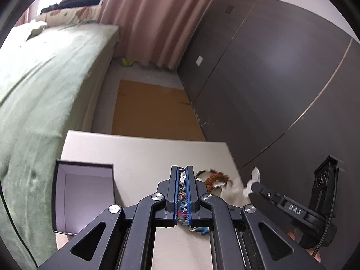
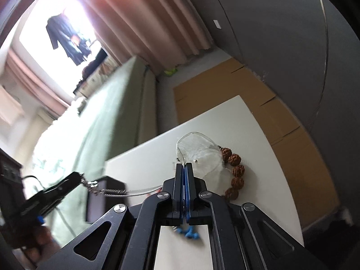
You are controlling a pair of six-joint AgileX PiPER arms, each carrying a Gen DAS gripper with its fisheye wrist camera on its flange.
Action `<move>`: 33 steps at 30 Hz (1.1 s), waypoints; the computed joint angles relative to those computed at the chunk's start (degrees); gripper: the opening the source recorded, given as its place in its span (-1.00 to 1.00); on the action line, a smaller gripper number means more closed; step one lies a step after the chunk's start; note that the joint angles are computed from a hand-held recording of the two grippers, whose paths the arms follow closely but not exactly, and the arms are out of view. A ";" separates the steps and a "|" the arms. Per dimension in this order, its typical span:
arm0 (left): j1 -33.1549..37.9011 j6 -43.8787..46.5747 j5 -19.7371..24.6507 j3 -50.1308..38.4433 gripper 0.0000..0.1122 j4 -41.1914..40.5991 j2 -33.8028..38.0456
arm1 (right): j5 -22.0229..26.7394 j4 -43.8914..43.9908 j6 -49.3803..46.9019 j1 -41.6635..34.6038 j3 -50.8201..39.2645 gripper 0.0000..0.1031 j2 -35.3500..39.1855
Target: Organize jewelry
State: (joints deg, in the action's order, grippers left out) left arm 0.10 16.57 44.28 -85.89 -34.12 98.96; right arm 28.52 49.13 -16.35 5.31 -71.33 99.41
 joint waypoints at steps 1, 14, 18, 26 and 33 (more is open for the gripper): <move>-0.34 -0.50 0.14 -0.39 -0.91 0.59 -0.89 | 0.34 2.90 -2.88 -0.66 1.06 -0.95 -0.74; -3.50 -11.33 5.32 -12.24 -0.91 12.93 -3.88 | 3.37 16.84 -14.73 -4.70 5.92 -0.95 -5.24; -3.50 -13.91 7.93 -17.96 -0.91 15.66 -3.50 | 3.57 16.93 -14.28 -4.60 5.23 -0.95 -5.16; -2.97 -15.87 13.17 -29.48 -0.91 19.62 -2.07 | 4.60 20.21 -17.57 -4.82 5.20 -0.95 -4.90; -1.19 -16.74 18.50 -40.95 -0.91 21.37 0.38 | 4.46 22.17 -19.12 -3.76 5.10 -0.95 -5.16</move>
